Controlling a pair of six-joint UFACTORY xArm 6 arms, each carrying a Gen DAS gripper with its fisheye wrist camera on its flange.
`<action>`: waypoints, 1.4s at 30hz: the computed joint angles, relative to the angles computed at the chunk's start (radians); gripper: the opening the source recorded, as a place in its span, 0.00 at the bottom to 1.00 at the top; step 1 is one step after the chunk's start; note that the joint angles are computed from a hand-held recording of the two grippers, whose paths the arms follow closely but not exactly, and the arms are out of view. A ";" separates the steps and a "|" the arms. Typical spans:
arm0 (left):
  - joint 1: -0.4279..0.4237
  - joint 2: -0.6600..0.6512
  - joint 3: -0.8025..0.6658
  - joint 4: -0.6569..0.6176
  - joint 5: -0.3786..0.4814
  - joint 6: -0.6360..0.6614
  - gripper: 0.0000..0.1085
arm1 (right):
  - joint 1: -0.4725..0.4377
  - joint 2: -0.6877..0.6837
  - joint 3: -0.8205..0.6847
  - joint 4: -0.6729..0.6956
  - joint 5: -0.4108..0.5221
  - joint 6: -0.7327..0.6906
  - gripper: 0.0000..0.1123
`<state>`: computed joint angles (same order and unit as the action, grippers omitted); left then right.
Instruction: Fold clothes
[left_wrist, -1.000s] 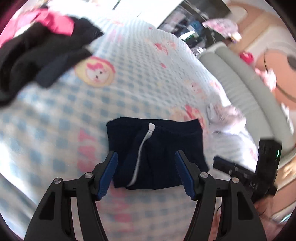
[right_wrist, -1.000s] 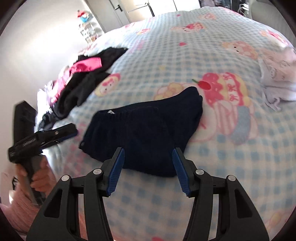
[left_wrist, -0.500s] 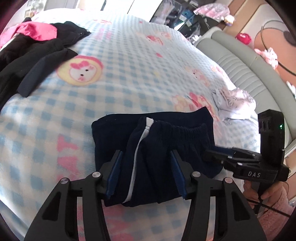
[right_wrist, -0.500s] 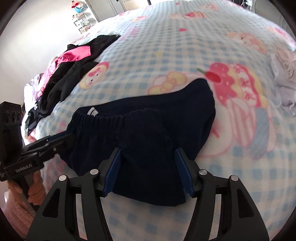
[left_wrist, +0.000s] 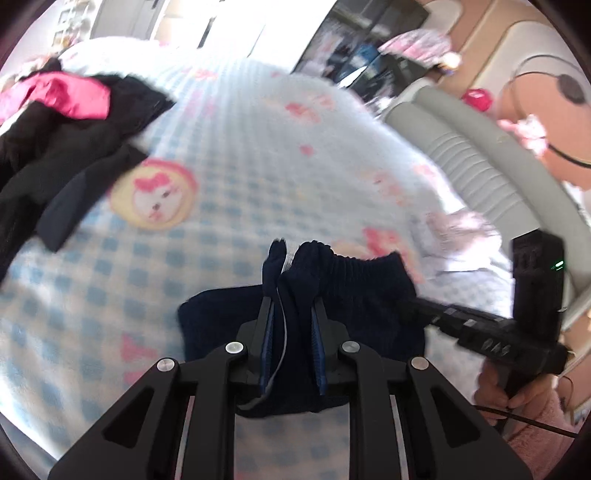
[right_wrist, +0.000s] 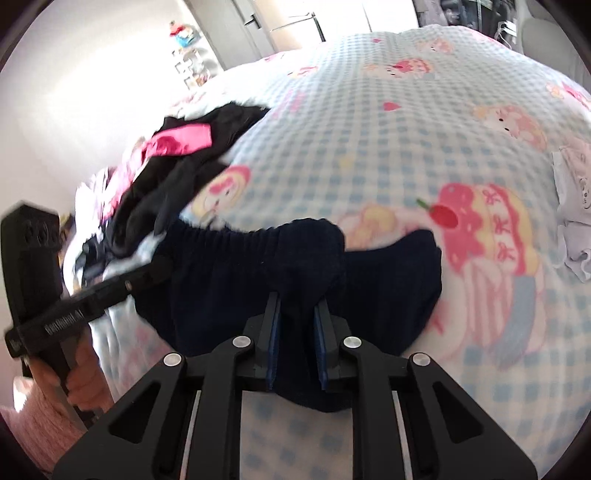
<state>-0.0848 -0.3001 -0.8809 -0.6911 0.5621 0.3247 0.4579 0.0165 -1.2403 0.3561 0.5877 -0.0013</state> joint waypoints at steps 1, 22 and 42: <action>0.003 0.027 -0.010 0.056 0.010 -0.050 0.21 | -0.003 0.019 -0.012 -0.020 0.006 0.027 0.18; -0.098 0.055 0.042 0.238 -0.137 -0.157 0.43 | -0.027 -0.025 0.094 0.097 0.035 0.021 0.36; -0.083 0.061 0.021 0.371 -0.053 -0.221 0.38 | -0.015 -0.025 0.160 -0.133 -0.062 0.180 0.28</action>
<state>-0.1679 -0.2394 -0.8600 -0.3197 0.5095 0.1035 0.4426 -0.0084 -1.0800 0.2235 0.5256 0.1790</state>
